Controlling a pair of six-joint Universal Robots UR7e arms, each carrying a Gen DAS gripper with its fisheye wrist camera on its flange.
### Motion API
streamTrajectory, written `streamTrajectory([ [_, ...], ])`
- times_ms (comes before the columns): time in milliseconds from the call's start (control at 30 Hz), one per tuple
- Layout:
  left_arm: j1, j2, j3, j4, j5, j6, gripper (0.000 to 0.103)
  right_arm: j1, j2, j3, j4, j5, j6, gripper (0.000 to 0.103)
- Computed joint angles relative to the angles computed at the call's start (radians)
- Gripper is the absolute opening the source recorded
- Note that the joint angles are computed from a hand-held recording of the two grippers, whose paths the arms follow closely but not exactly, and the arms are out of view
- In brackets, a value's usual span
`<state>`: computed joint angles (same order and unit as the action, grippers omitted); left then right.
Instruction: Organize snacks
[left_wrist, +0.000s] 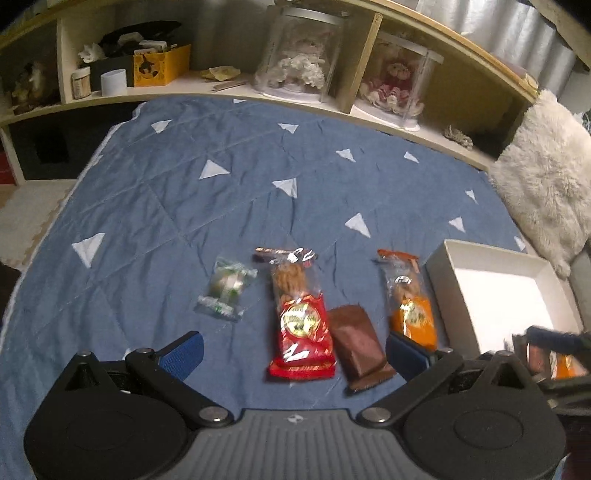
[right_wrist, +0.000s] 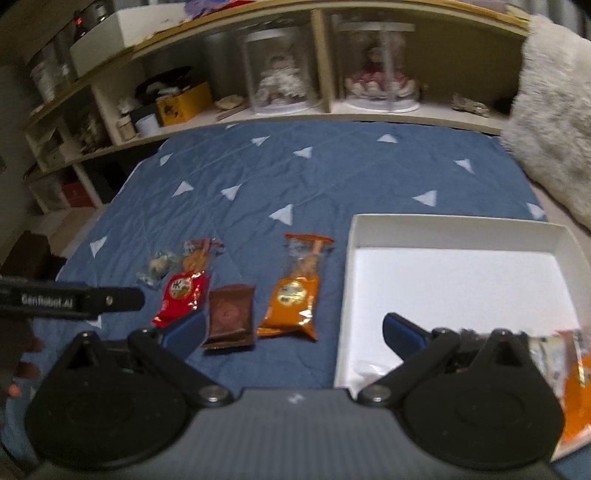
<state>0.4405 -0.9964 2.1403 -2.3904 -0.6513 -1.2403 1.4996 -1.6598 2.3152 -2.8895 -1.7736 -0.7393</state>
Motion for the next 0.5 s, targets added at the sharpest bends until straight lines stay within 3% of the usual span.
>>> streamTrajectory([
  [133,0.029,0.029,-0.018,-0.058,0.008,0.024,0.103,-0.008,0.065,-0.006,-0.046,0.013,-0.028,0.102],
  [300,0.069,0.063,-0.032,-0.148,-0.004,0.067,0.103,-0.026,0.121,-0.019,-0.070,0.053,-0.029,0.079],
  [500,0.111,0.081,-0.026,-0.221,-0.010,0.088,0.103,-0.029,0.189,-0.040,-0.056,0.062,-0.015,0.066],
])
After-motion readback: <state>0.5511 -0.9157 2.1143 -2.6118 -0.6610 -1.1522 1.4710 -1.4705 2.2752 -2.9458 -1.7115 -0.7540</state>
